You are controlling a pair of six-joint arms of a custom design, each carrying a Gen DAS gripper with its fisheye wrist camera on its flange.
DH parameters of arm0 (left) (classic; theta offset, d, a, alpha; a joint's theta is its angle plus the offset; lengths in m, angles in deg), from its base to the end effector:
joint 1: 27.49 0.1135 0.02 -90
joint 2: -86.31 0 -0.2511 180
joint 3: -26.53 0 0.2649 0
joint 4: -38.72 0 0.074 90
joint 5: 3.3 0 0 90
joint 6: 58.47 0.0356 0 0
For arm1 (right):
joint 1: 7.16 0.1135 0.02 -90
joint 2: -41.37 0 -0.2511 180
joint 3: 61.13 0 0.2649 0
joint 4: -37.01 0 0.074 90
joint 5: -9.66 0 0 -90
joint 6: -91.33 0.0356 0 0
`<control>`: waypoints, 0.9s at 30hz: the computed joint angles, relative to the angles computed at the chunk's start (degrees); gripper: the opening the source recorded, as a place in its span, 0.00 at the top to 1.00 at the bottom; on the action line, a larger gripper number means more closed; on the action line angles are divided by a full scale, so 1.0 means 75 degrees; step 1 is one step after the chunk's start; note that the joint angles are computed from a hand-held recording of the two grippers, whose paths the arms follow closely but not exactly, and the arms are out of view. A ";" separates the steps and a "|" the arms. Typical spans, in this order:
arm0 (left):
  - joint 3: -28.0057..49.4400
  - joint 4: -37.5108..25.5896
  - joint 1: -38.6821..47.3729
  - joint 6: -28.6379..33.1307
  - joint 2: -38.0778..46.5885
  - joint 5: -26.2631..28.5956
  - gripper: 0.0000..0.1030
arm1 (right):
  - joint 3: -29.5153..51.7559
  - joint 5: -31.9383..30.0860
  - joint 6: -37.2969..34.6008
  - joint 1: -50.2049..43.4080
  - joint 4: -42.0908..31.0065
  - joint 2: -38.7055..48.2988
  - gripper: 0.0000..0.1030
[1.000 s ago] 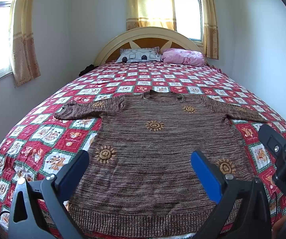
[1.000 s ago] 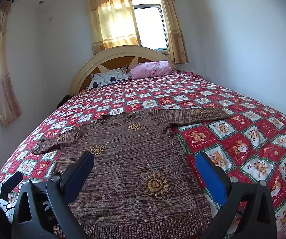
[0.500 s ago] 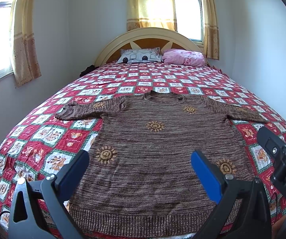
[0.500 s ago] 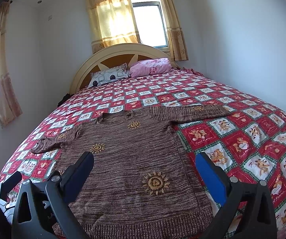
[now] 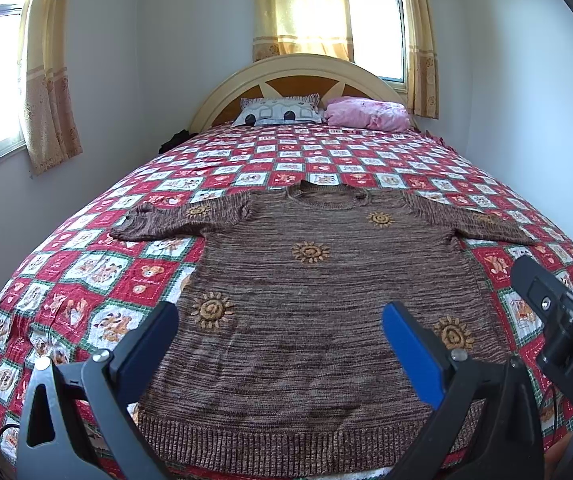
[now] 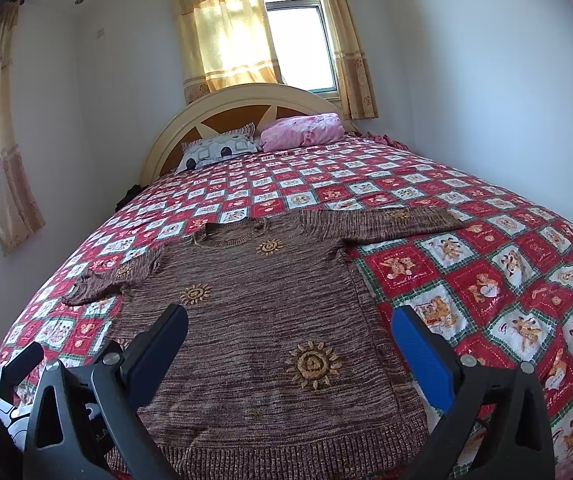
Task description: Fold small clothes
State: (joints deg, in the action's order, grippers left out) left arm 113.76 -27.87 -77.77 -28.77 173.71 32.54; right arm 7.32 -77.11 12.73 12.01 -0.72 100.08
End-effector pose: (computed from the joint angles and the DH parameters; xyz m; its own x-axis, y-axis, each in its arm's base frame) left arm 0.2209 -0.2207 0.2764 -0.5046 -0.1886 -0.8425 -0.3882 0.9212 0.0263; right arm 0.2343 0.0793 0.3215 -0.4901 0.0386 -0.8708 -0.1877 0.9709 0.1486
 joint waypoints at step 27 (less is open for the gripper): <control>0.0091 0.2205 0.1637 0.2472 0.0760 0.1289 0.00 | 0.0881 -0.0978 -0.0016 -0.1264 0.0488 0.1924 0.01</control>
State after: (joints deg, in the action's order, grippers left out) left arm 114.44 -11.33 -65.50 -10.23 179.41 42.21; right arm 13.93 -84.45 12.61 2.53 2.94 114.52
